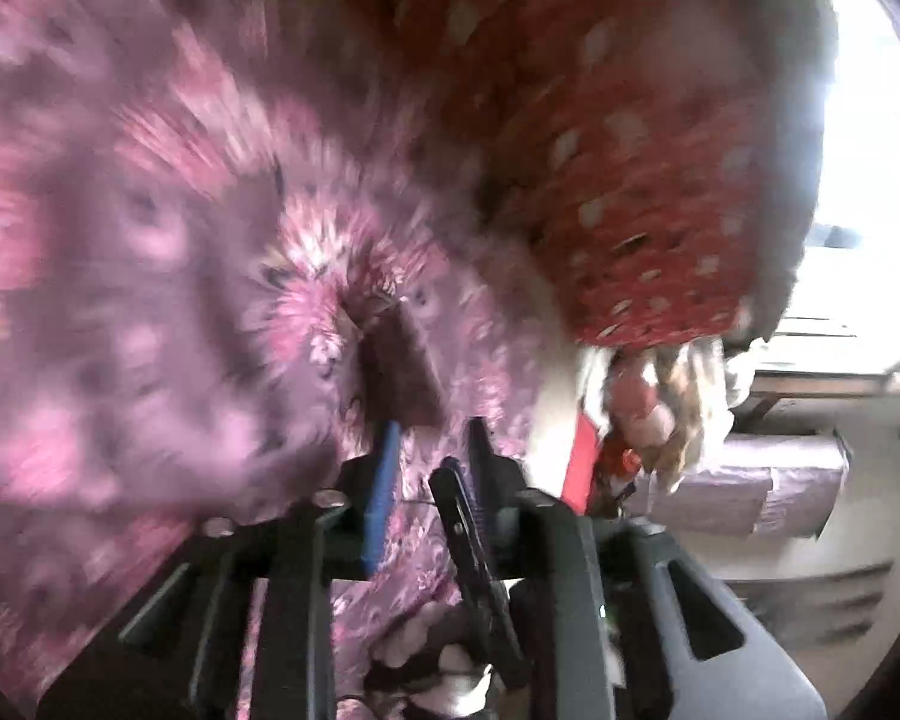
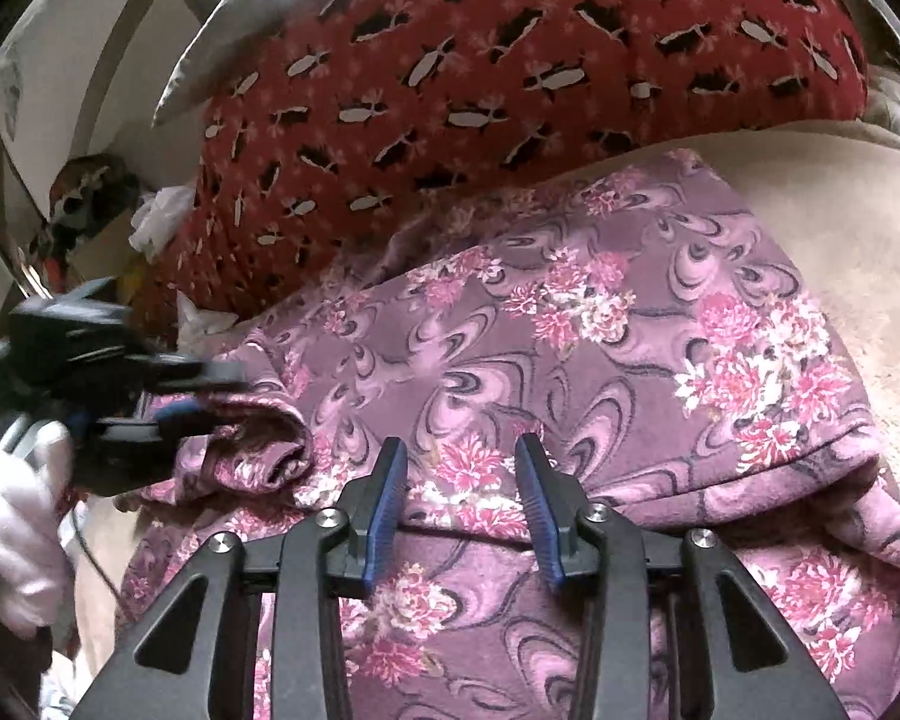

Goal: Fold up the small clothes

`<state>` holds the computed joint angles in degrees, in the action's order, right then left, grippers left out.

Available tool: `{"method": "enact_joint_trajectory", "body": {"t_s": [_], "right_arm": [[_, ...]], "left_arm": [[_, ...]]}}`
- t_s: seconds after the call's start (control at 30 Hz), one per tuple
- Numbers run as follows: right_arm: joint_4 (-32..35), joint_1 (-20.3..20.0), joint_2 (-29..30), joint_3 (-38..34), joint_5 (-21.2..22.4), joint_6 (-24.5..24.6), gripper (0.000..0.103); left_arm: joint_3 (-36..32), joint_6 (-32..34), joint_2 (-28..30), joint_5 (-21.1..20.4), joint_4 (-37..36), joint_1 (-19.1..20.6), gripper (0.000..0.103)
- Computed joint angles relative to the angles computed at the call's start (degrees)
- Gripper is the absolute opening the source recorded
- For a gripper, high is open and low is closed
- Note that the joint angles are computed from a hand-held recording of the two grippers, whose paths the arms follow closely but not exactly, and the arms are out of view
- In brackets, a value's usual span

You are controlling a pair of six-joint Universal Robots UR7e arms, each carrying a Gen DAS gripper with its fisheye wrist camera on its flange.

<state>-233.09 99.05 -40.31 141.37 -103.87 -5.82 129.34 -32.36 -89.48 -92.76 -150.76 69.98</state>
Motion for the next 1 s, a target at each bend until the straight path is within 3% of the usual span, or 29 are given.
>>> {"method": "enact_joint_trajectory", "body": {"t_s": [0.07, 0.13, 0.17, 0.27, 0.3, 0.4, 0.5, 0.57, 0.67, 0.8, 1.0], "right_arm": [[2.1, -1.0, -1.6, 0.4, 2.2, 0.9, 0.043], [7.2, -0.6, -4.5, 0.3, 2.8, 3.0, 0.045], [8.3, 0.0, -5.1, 0.0, 3.5, 3.5, 0.046], [12.3, 3.5, -4.6, -3.3, 2.3, 3.3, 0.048], [13.9, 4.6, -3.9, -4.9, 1.9, 3.1, 0.048], [19.3, 7.2, -1.5, -10.1, -1.1, 2.6, 0.051], [23.3, 10.2, 2.3, -15.6, -6.8, 0.4, 0.048], [24.6, 11.1, 2.7, -16.7, -7.0, -1.2, 0.007], [20.4, 10.4, 0.9, -14.4, -3.3, -1.1, 0.006], [14.1, 8.1, -4.5, -9.4, -0.7, 1.7, 0.006], [9.7, 1.7, -11.3, -3.6, -3.1, 4.8, 0.006]], "left_arm": [[5.6, -0.8, -9.1, 7.6, -4.3, -2.4, 0.066], [10.2, -1.8, -15.3, 14.8, -7.9, -4.2, 0.075], [11.3, -2.1, -16.8, 15.7, -8.2, -3.6, 0.075], [13.0, -0.5, -15.6, 8.5, -12.7, 1.8, 0.075], [12.9, 0.1, -14.0, 7.9, -12.9, 2.3, 0.075], [12.9, 0.0, -10.6, 14.0, -12.0, -0.4, 0.075], [12.1, 0.0, -8.9, 11.9, -13.0, 1.7, 0.075], [11.9, 0.1, -8.7, 10.7, -13.6, 2.8, 0.075], [11.6, 0.2, -9.0, 9.0, -14.0, 4.8, 0.074], [12.5, -1.0, -9.1, 11.1, -14.5, 3.0, 0.074], [12.3, -2.5, -8.2, 12.1, -15.3, 2.4, 0.074]]}}
